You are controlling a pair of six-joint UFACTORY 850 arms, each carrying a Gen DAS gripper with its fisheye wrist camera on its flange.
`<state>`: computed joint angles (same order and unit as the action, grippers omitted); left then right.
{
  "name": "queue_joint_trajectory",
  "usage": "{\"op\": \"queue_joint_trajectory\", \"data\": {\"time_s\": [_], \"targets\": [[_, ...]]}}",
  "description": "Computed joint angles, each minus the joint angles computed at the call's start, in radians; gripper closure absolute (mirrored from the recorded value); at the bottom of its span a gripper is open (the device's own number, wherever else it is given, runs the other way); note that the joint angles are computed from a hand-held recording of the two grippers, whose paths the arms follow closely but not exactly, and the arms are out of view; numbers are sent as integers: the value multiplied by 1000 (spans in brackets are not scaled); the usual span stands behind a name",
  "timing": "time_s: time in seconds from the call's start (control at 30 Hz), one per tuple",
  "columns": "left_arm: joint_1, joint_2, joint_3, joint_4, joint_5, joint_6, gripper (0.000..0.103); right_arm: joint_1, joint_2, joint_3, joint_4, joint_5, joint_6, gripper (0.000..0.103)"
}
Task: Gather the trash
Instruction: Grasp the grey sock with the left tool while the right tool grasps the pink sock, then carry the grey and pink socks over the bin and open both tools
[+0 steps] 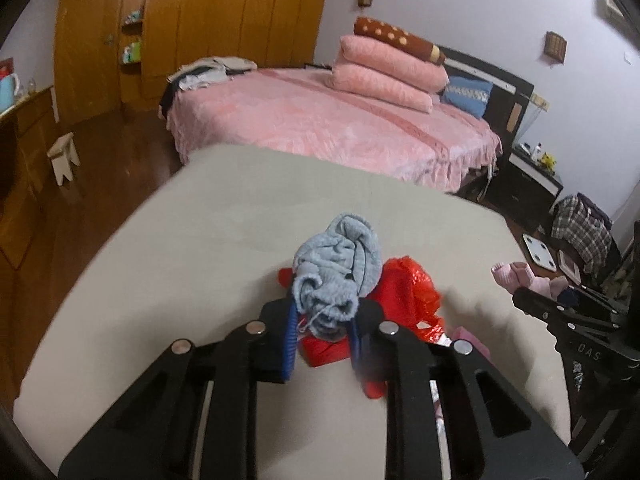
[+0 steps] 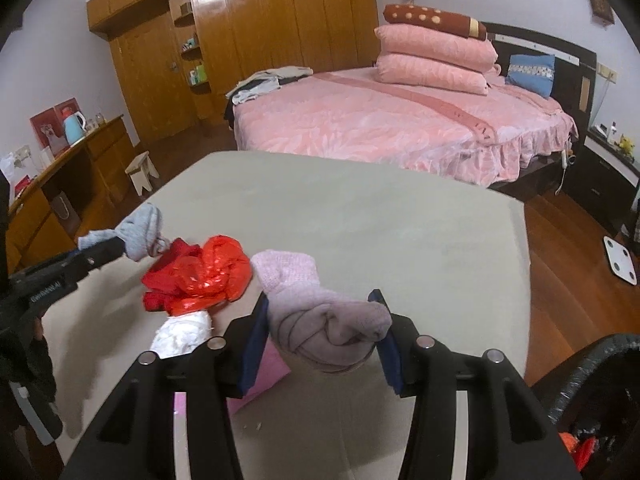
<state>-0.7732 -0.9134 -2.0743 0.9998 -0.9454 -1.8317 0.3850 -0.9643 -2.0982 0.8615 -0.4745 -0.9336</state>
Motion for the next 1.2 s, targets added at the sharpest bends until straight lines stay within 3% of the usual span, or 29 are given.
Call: {"op": "queue_joint_trajectory", "data": {"time_s": [0.23, 0.37, 0.63, 0.73, 0.8, 0.87, 0.97, 1.03, 1.1, 1.2], "targets": [[-54, 19, 2, 23, -115, -41, 83, -16, 100, 149, 154, 6, -152, 54], [-81, 7, -4, -6, -168, -38, 83, -18, 132, 213, 156, 4, -162, 54], [-84, -3, 24, -67, -103, -61, 82, -5, 152, 287, 101, 25, -134, 54], [-82, -6, 30, -81, -88, -56, 74, -4, 162, 308, 110, 32, -148, 54], [-79, -1, 47, -86, -68, -66, 59, -4, 165, 312, 110, 35, -149, 54], [-73, 6, 67, -93, -42, -77, 53, -4, 169, 319, 115, 38, -156, 54], [-71, -2, 63, -107, -34, -70, 51, -3, 178, 330, 125, 41, -166, 54], [-69, -5, 65, -112, -29, -75, 51, -3, 186, 338, 136, 40, -180, 54], [-67, -7, 61, -114, -32, -74, 71, -4, 193, 347, 145, 39, -192, 54], [-71, -5, 59, -101, -45, -74, 84, -6, 204, 356, 165, 38, -215, 54]]}}
